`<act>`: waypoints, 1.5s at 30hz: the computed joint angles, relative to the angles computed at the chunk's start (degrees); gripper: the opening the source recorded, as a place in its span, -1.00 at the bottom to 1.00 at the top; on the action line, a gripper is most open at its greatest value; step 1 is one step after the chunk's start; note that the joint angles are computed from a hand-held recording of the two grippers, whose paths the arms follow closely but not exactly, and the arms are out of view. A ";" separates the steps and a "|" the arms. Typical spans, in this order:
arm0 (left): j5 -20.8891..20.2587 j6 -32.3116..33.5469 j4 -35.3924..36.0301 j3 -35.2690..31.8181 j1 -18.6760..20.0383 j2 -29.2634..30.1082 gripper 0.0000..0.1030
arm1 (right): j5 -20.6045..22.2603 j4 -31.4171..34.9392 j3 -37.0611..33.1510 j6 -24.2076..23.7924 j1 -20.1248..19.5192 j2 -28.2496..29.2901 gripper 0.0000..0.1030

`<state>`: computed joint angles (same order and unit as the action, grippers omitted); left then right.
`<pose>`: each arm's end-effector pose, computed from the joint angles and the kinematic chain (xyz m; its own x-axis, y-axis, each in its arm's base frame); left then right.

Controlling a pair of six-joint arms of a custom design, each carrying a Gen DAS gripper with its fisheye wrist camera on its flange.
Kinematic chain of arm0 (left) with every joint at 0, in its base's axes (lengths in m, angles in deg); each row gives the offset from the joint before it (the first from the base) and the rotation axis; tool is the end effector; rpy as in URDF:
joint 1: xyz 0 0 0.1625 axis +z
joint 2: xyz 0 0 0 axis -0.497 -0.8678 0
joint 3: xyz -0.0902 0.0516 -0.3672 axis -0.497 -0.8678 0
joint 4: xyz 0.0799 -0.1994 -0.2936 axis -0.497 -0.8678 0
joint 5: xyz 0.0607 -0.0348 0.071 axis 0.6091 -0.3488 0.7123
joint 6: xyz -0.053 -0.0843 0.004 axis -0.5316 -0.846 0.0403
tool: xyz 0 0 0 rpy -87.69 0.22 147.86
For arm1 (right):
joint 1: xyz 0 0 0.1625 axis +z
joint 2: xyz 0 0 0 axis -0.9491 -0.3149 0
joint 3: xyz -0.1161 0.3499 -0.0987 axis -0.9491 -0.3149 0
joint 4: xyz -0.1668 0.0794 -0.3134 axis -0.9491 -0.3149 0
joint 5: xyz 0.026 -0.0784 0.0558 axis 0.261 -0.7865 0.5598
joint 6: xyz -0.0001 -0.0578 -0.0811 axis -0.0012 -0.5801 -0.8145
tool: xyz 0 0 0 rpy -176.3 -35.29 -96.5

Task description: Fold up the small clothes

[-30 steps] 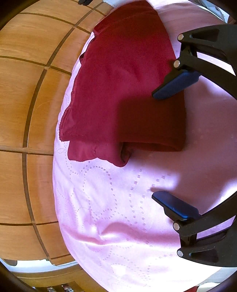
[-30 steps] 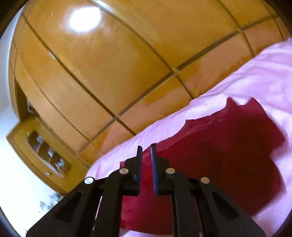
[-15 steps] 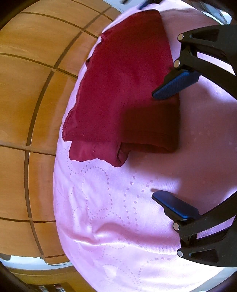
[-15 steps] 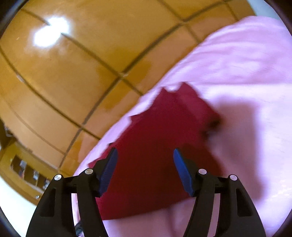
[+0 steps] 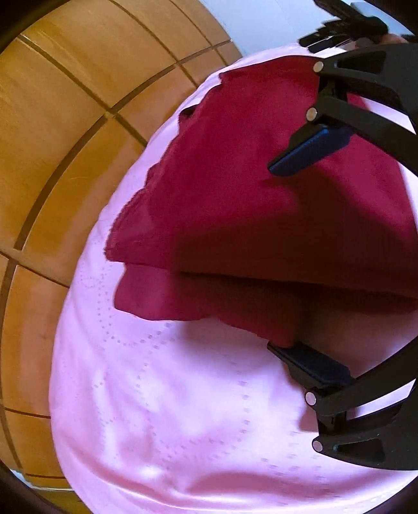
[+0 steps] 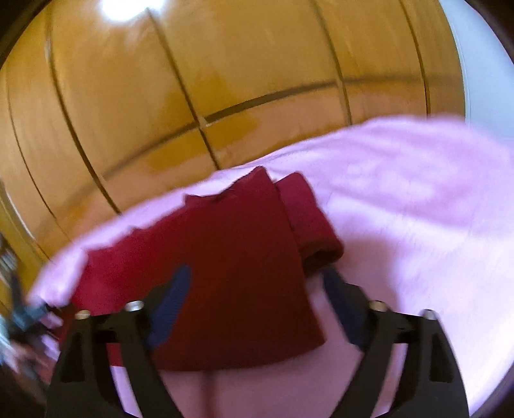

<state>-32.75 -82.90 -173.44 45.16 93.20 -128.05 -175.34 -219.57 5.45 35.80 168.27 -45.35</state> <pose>-0.0824 -0.6423 0.2681 -0.7973 -0.5587 -0.2283 -0.1377 0.5366 -0.8325 0.2109 -0.7497 0.1985 -0.7834 -0.4221 0.4562 -0.6212 0.5563 -0.5519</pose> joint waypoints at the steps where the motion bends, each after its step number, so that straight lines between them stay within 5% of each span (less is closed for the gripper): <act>1: -0.03 0.57 0.80 -1.13 0.20 0.64 0.92 | -3.36 -3.39 -0.53 -3.58 0.62 1.65 0.90; 3: -0.17 1.40 1.92 -2.83 0.54 1.66 0.92 | -9.09 -5.90 -1.99 -6.95 1.38 3.83 0.90; 6: -0.51 1.74 -0.19 -3.39 1.07 2.36 0.60 | -14.20 0.17 -6.69 -5.08 1.09 6.45 0.92; 11: -4.21 3.08 -1.25 -3.85 1.87 1.90 -0.40 | -12.15 7.66 -9.63 -0.90 -0.28 6.51 0.93; 13: -5.15 3.86 -2.24 -3.92 1.59 1.64 -0.50 | -12.10 6.64 -8.91 -1.28 -0.31 6.32 0.93; 31: -6.78 9.78 -6.61 -14.72 -5.43 7.09 -0.55 | -11.79 5.99 -7.92 -0.83 0.02 5.90 0.93; 45: -14.15 15.16 6.69 -40.30 -7.05 23.66 -0.55 | -10.56 5.72 -7.68 1.84 -0.44 5.28 0.93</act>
